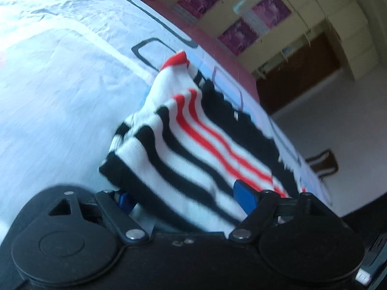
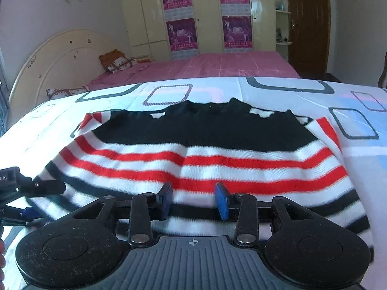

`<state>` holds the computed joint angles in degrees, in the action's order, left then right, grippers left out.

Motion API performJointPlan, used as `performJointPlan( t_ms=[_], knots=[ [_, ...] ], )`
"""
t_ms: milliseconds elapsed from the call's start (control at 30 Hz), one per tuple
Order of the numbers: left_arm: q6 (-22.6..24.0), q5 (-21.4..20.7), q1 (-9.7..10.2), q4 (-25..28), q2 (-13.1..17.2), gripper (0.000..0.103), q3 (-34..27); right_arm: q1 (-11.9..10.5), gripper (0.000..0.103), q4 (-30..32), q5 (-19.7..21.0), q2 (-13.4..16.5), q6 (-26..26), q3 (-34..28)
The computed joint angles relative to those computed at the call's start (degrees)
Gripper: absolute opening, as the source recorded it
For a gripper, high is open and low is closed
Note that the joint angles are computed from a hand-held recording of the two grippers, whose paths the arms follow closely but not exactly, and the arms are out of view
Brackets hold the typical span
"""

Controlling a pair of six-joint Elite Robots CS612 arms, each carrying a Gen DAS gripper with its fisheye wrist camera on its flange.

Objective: Fold small clothes

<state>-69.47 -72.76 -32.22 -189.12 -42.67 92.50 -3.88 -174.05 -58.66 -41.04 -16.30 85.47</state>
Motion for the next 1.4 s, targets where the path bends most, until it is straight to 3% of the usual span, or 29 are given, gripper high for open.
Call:
performJointPlan(
  t_ms=[133,200,300,533,733,900,1133,1267,1400],
  knots=[
    [-1.11,1.74,0.53,-1.73,1.55,0.072,-1.64,1.23,0.04,1.19,-1.87,1.71,-0.34,-2.81],
    [-1.68,2.12,0.8,-1.57,1.78,0.058,-1.95,1.88,0.04,2.56,-3.72,2.19,-3.28,-3.25],
    [-4.26,2.83,1.09,-1.99,1.97,0.037,-1.63,2.41,0.04,-0.21,-5.63,2.41,-6.77,-2.49],
    [-5.14,5.71,0.51,-4.57,2.28,0.023,-1.25,2.6,0.039,-3.8,-6.54,2.81,-6.6,-1.48],
    [4.66,9.82,-0.87,-3.81,1.06,0.017,-2.71,1.89,0.04,0.31,-3.71,2.54,-6.09,-2.71],
    [14.6,11.63,-2.22,-2.8,1.3,0.017,-6.92,-0.57,0.04,1.87,2.32,2.2,-0.26,-3.26],
    [30.43,6.7,-4.11,1.65,5.55,0.017,-19.02,-5.51,0.04,1.35,5.87,1.53,4.63,-3.29],
    [36.8,1.47,-5.24,5.34,9.64,0.017,-27.1,-8.2,0.04,-0.07,4.21,1.54,7.49,-3.14],
    [41.97,-2.33,-6.64,13.95,13.51,0.018,-33.75,-10.33,0.04,-0.25,1.93,1.54,10.32,-3.18]
  ],
)
